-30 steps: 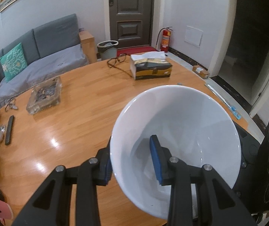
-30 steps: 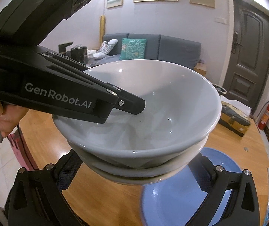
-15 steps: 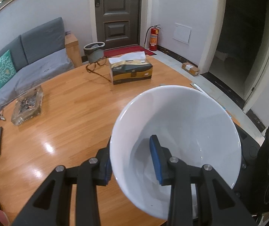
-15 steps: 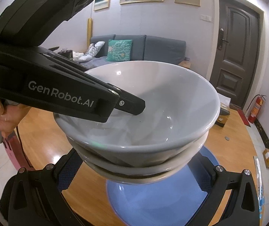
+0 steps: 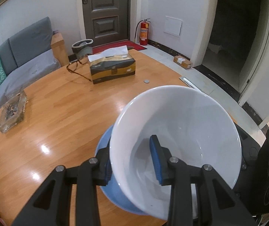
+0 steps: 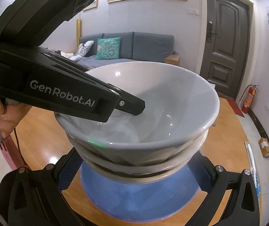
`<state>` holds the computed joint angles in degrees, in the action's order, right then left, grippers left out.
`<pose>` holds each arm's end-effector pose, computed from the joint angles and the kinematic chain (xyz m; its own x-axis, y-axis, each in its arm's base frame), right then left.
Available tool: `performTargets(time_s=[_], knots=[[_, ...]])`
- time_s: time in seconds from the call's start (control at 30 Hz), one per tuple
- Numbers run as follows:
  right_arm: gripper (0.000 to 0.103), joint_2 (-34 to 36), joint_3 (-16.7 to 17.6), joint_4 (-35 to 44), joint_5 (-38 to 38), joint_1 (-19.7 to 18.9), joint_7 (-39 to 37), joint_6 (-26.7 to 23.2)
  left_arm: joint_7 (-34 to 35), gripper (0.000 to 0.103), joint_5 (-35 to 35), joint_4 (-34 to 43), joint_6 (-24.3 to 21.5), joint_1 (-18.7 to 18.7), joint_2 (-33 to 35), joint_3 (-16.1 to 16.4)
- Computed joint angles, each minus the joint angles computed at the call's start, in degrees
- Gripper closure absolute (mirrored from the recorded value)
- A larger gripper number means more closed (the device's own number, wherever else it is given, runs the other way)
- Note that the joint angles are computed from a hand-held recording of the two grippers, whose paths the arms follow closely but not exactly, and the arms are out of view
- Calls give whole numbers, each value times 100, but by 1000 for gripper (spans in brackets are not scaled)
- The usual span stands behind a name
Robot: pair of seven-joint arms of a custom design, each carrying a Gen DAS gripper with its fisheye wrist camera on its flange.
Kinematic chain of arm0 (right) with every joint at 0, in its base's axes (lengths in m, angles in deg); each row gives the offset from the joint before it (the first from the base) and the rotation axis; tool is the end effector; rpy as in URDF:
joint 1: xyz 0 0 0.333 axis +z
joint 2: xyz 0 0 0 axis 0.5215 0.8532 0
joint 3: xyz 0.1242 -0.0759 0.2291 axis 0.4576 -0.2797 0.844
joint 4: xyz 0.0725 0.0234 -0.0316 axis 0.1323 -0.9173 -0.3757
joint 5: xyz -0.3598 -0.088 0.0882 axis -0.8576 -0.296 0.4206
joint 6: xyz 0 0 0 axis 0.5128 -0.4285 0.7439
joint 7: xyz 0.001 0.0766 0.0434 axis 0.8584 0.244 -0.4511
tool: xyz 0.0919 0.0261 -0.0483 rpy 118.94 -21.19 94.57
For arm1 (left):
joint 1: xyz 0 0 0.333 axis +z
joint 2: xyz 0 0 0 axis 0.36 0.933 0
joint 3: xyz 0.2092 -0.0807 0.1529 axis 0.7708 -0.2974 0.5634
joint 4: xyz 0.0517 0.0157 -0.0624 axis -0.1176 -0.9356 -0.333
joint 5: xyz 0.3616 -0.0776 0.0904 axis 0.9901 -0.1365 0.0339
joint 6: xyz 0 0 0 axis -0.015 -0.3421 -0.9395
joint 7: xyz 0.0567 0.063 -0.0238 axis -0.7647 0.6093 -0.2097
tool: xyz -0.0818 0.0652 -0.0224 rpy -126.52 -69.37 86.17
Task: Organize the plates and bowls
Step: 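Carry the bowl stack with the left tool over the blue plate stack, then lower the bowl stack onto the blue plate and open the left tool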
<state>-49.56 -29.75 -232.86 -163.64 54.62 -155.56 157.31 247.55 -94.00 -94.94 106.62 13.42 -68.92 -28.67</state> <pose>0.3373 0.2996 0.3631 0.0701 -0.9956 0.0626 -0.5600 -0.0911 -0.8235 0.4975 -0.1155 0.4601 -0.8079 -0.5885 0.0314 -0.4711 0.6129 -0.6344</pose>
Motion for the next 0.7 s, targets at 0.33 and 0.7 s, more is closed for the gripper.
performTargets(time_s=[0.33,0.7], knots=[[1,-106,-68,-241,-87,-85,170,193,-243,72,212,89,107,-62,238,-137],[1,59,-197,-132,-84,-233,39,457,-413,72,370,186,169,-64,464,-219]])
